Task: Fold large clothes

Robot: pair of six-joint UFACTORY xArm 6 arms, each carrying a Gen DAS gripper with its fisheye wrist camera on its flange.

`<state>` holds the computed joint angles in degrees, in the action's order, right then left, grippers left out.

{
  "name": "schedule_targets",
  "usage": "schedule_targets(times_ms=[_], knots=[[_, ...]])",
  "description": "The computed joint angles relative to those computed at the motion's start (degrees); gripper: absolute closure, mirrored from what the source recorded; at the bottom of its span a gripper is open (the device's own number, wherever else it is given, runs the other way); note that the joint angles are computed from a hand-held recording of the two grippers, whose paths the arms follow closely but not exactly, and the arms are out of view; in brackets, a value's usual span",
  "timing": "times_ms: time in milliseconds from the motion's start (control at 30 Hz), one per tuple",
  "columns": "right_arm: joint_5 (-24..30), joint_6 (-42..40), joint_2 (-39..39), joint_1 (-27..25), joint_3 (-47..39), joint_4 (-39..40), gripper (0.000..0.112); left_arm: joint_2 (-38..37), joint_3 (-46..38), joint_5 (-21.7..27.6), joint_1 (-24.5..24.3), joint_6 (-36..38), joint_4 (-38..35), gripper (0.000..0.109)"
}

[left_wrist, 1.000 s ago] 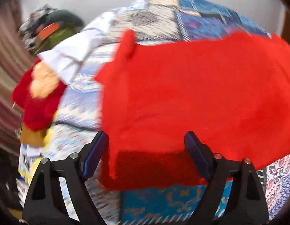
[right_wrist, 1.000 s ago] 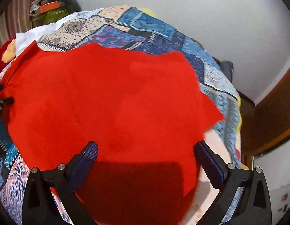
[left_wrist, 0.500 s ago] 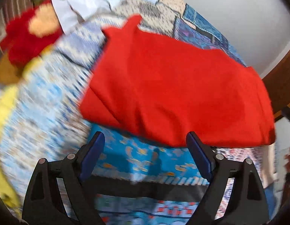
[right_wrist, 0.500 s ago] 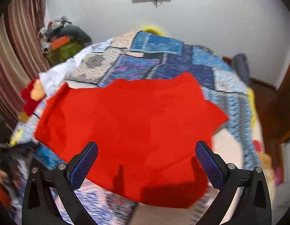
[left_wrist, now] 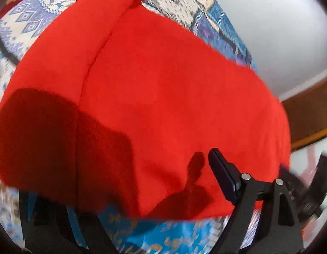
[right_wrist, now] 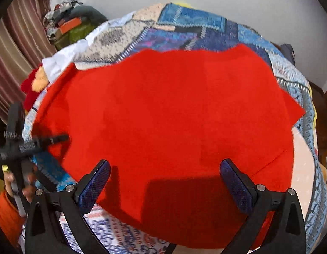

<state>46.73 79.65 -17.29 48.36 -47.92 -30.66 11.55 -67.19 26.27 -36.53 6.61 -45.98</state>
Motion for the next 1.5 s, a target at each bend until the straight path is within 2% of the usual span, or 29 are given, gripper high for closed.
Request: schedule_targets(times_ms=[67,167,233,267,333,433,567,633,700,800,867,967,1000,1100,1133,1300,1433,1500], knots=[[-0.57,-0.40,0.06,0.00,0.71,-0.22,0.009,1.52,-1.88,-1.01,0.46,-0.61,-1.48,0.030],[1.66,-2.31,1.07,1.22,-0.33,-1.24,0.009,2.87,-3.24,-3.76,0.69,-5.80,0.92,0.037],[3.68,-3.98,2.17,2.19,-1.38,-1.80,0.009,3.93,-4.58,-4.62,1.15,-12.43,6.62,0.048],[4.34,-4.39,2.55,2.42,-1.84,-1.99,0.009,4.01,-4.64,-4.70,1.39,-16.28,10.72,0.059],[5.31,-4.75,2.91,2.71,-2.50,-1.83,0.009,4.37,-5.42,-4.17,1.67,-20.88,16.06,0.075],[5.22,-4.82,2.61,2.23,-3.20,0.00,0.009,2.94,-4.86,-3.26,1.74,-19.85,17.68,0.090],[4.62,-3.74,3.31,1.65,-5.57,-0.11,0.009,-1.23,-2.97,-3.77,0.79,-26.97,33.14,0.094],[5.35,-3.74,5.13,1.67,-8.20,-1.03,0.009,-3.30,-1.92,-4.23,0.48,-27.95,36.35,0.094],[5.31,-4.50,7.97,1.47,-11.66,-1.37,0.009,-5.46,-0.56,-4.88,0.43,-27.05,36.14,0.094],[3.56,-6.10,12.28,1.23,-16.11,-0.14,0.009,-8.90,2.12,-5.95,0.85,-22.37,29.95,0.094],[1.88,-8.35,15.91,1.16,-19.18,1.63,0.009,-10.33,2.98,-5.89,1.26,-20.86,27.70,0.094],[2.15,-13.19,22.46,1.82,-24.76,5.63,0.009,-10.91,3.00,-5.25,1.74,-19.60,26.33,0.094],[2.54,-14.58,24.50,2.17,-26.47,6.48,0.009,-11.82,3.79,-4.80,2.01,-19.86,27.37,0.094],[2.75,-18.34,28.70,3.40,-29.77,7.19,0.009,-11.91,3.68,-2.90,2.66,-26.25,37.54,0.095],[2.81,-20.34,29.78,3.88,-30.80,7.75,0.009,-12.19,3.95,-2.71,2.72,-26.65,38.30,0.095],[4.08,-22.78,28.62,5.12,-30.64,7.50,0.009,-12.40,2.73,-2.02,2.40,-28.58,40.81,0.095],[2.70,-17.27,20.74,5.08,-23.45,5.10,0.009,-10.61,-2.01,-0.93,0.08,-32.14,45.69,0.095],[3.79,-13.62,14.76,5.20,-18.42,2.50,0.009,-8.81,-6.31,0.77,-2.37,-34.06,49.98,0.095]])
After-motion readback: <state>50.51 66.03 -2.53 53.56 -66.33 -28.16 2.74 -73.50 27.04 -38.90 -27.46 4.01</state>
